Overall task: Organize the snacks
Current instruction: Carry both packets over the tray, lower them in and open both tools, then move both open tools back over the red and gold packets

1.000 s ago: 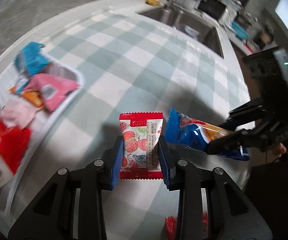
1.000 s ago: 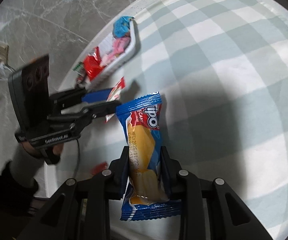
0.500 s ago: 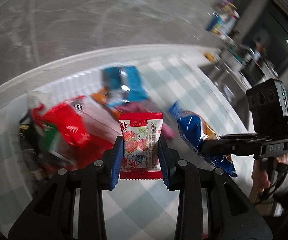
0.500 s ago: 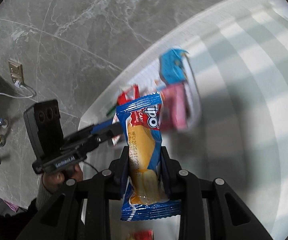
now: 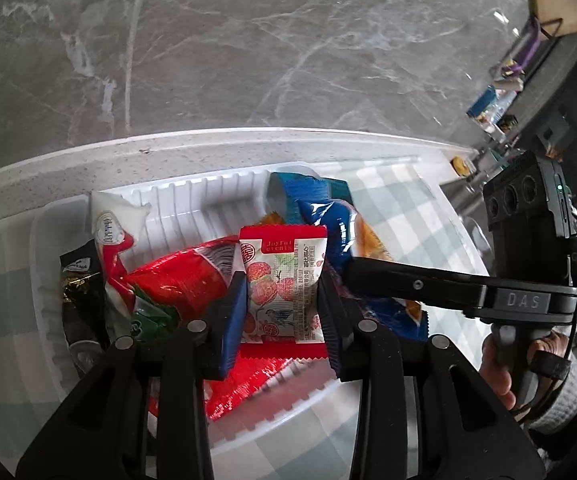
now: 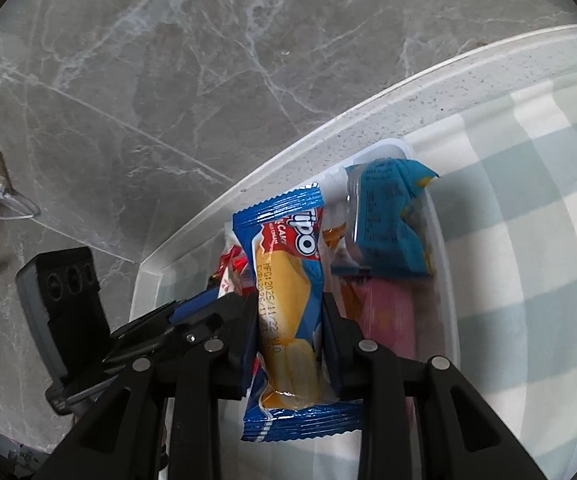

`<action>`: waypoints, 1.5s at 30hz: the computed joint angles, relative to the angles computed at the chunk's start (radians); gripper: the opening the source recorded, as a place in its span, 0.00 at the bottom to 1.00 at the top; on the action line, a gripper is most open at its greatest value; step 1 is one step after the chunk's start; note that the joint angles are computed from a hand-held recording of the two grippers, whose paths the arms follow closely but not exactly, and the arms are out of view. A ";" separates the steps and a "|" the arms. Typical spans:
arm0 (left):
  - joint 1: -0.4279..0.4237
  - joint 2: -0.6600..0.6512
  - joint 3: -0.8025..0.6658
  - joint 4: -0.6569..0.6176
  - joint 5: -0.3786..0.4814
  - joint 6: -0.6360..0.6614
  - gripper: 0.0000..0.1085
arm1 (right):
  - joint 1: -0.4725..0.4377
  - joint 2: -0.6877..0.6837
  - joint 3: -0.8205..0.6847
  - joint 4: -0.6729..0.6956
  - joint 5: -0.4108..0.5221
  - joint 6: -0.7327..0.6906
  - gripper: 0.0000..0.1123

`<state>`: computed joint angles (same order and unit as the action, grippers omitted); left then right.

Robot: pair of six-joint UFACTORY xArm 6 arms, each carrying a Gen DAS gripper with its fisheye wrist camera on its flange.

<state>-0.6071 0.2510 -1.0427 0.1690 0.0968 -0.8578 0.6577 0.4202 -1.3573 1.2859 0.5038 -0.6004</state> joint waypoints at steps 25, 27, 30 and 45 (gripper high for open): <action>-0.252 -0.306 0.193 0.465 0.254 -0.510 0.44 | 0.169 -0.513 0.623 -0.140 -0.248 -0.140 0.46; -0.326 -0.328 0.214 0.441 0.292 -0.530 0.44 | 0.209 -0.575 0.699 -0.172 -0.256 -0.121 0.46; -0.433 -0.338 0.230 0.404 0.325 -0.566 0.44 | 0.296 -0.666 0.817 -0.265 -0.284 -0.064 0.46; -0.740 -0.214 0.141 0.315 0.475 -0.748 0.44 | 0.495 -0.654 0.929 -0.485 -0.382 0.153 0.46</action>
<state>-1.3471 0.0370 -0.9018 0.4839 0.5717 -1.6059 1.1530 -0.2339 -0.4284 0.8012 0.1221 -0.4474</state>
